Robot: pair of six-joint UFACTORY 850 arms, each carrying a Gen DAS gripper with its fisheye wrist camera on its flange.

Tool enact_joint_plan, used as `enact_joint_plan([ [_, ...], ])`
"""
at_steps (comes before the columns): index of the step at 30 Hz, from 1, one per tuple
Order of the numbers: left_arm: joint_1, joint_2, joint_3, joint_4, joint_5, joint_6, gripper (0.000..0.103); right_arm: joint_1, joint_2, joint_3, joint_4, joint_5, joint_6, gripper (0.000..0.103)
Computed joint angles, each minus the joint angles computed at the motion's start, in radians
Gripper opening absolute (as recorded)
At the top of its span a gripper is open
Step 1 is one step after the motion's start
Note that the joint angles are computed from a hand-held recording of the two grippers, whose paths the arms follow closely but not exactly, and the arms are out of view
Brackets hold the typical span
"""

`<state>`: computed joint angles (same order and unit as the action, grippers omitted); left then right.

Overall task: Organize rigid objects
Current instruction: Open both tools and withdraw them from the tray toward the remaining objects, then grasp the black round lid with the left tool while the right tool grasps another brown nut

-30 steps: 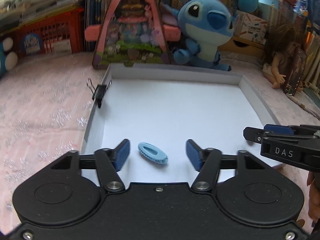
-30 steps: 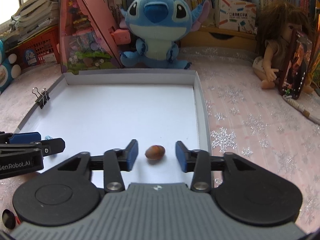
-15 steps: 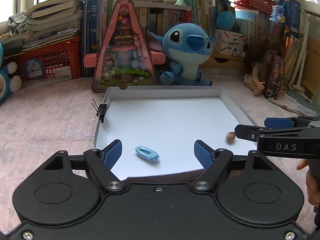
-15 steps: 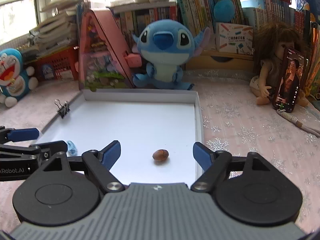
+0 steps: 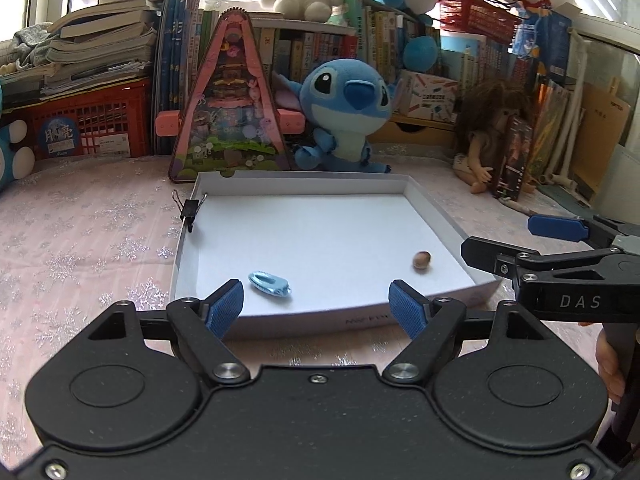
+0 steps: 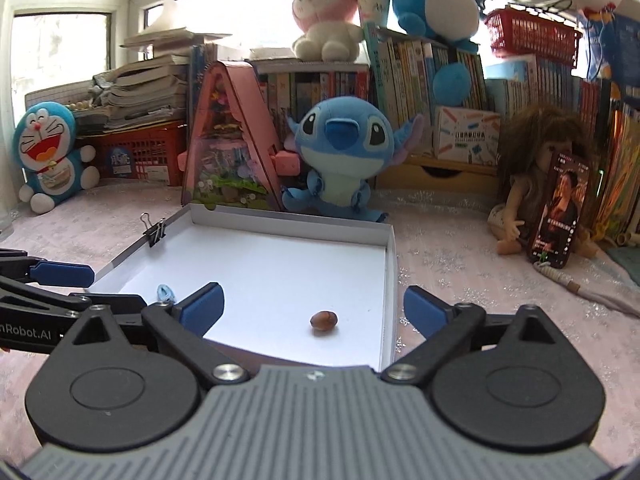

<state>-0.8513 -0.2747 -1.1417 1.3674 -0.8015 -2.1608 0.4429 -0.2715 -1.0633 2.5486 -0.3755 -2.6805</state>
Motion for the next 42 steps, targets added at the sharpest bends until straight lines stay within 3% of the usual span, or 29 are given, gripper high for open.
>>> enact_joint_plan([
  [9,-0.056,0.033,0.058,0.027,-0.031,-0.077,0.080,0.006,0.066,0.121,0.177,-0.098,-0.219,0.103],
  [21,-0.115,0.053,0.127,0.009,-0.096,-0.190,0.082,-0.007,0.115,0.264,0.249,-0.249,-0.310,0.103],
  [28,-0.150,0.047,0.152,0.023,-0.154,-0.227,0.082,-0.018,0.139,0.345,0.289,-0.367,-0.373,0.103],
  [42,-0.225,-0.002,0.172,-0.040,-0.330,-0.250,0.083,-0.028,0.131,0.422,0.387,-0.475,-0.451,0.103],
])
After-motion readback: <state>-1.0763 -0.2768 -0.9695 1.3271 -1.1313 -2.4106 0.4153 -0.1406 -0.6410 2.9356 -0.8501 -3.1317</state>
